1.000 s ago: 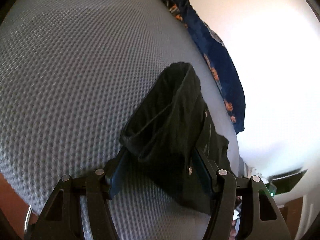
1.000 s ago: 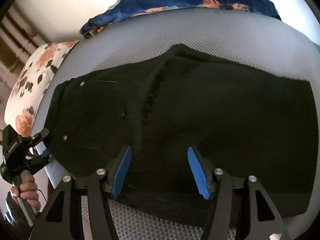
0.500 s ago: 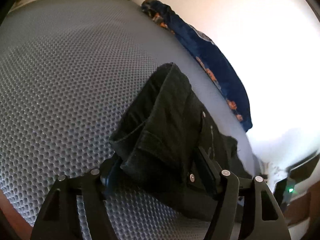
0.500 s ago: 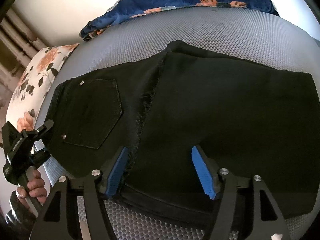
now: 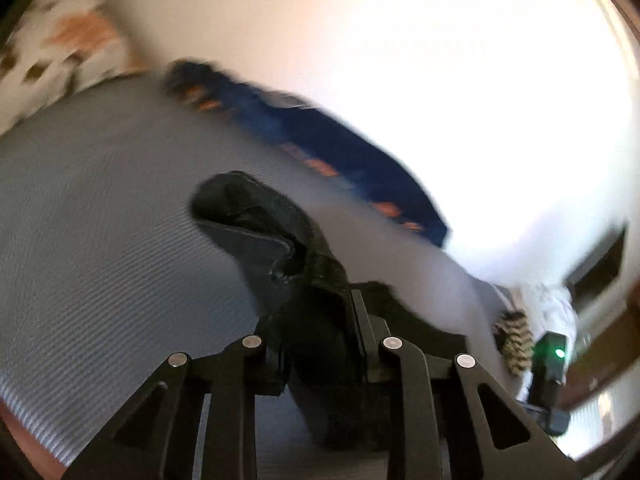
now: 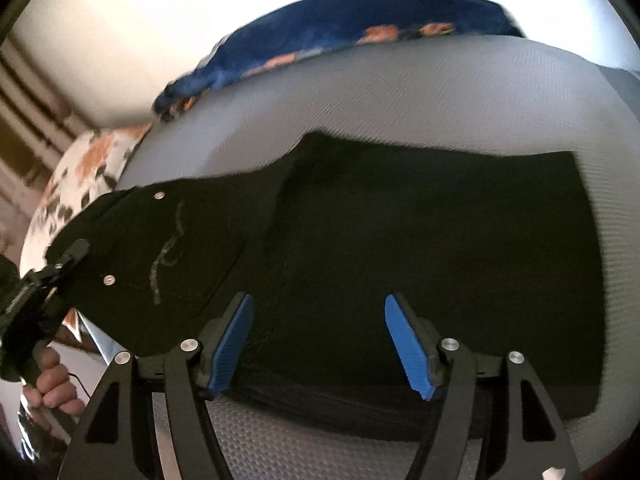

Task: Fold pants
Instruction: 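Grasp the waistband end with the left gripper and fold it onto the leg end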

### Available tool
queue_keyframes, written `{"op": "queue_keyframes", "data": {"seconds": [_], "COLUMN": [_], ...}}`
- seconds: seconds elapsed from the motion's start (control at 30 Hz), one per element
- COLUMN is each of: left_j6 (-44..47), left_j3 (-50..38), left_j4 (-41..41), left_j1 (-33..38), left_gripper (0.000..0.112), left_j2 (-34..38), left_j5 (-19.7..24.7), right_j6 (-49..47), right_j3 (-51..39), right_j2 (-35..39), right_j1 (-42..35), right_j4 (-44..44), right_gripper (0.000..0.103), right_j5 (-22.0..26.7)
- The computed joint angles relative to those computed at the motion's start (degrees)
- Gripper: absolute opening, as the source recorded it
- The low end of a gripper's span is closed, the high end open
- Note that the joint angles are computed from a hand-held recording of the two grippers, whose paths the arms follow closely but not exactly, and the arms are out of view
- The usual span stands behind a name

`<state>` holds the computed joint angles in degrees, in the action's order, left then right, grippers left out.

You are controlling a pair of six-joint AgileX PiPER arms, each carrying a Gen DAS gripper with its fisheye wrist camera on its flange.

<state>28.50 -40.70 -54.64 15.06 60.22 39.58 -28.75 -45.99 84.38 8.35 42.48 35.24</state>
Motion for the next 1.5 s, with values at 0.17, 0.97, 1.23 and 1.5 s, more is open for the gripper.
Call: {"op": "queue_keyframes", "data": {"seconds": [0.17,0.97,1.23,1.5], "left_j6": [-4.73,-52.14,-39.61,-56.83], "left_j3": [-7.37,-24.84,-15.26,-7.73], "left_j4": [4.96,55.58,43.31,58.8], "left_j1": [-15.38,-59.38,-55.44,-47.1], "left_gripper": [0.025,0.032,0.069,0.071], "left_j2": [4.32,34.4,19.87,9.54], "left_j5": [-5.28,-11.25,-11.8,-9.21], "right_j6": [-6.24,-17.95,-22.37,-24.51], "right_j3": [1.26,0.18,-4.75,-9.37], "right_j2": [-3.09,2.65,8.91,15.9], "right_j1": [-12.7,-36.67,-35.48,-30.34], "right_j4": [4.56,7.65,10.85,14.42], "right_gripper": [0.066,0.066,0.066,0.055], "right_j5": [5.15,14.86,21.42,26.75]}}
